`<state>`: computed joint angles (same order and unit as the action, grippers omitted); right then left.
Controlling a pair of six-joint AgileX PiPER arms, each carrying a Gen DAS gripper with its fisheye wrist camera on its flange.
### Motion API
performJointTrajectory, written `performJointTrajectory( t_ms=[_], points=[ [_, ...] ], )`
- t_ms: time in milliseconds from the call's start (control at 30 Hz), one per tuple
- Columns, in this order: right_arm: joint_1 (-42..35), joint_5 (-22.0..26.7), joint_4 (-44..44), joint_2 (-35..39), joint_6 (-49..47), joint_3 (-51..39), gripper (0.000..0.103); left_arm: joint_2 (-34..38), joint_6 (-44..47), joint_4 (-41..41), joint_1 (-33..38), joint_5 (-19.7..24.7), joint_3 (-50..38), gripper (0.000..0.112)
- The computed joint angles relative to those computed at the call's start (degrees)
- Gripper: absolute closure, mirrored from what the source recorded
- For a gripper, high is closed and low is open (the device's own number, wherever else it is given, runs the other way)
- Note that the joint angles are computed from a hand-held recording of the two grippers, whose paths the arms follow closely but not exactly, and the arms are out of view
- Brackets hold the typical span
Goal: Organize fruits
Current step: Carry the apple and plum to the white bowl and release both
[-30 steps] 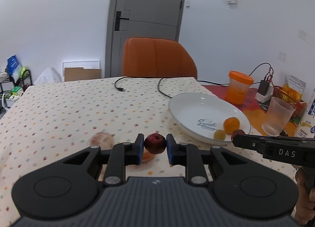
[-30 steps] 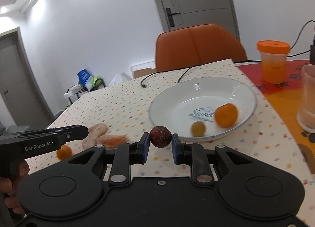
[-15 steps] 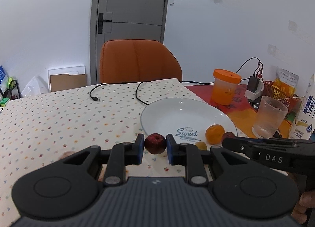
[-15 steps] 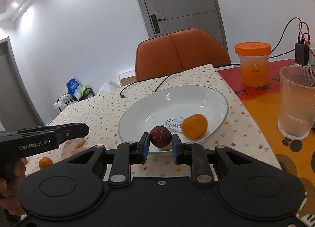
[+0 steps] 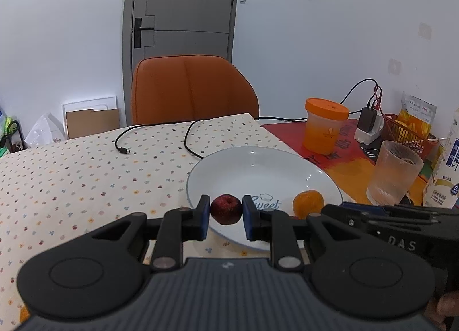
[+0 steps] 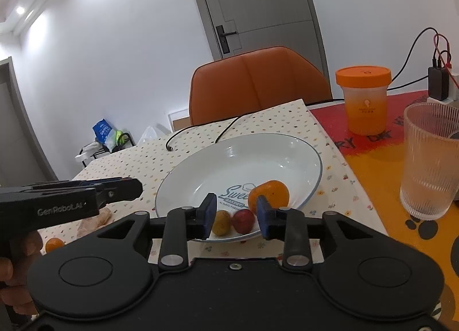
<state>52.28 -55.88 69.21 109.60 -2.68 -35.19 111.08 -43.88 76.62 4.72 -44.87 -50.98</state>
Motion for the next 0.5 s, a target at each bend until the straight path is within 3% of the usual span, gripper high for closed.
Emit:
performJointTrajectory(
  t_ms=[500],
  points=[
    [3.0, -2.0, 3.6, -2.6, 3.1, 4.2, 0.068, -0.5, -1.6, -1.1, -6.1, 2.1, -0.8, 0.088]
  ],
)
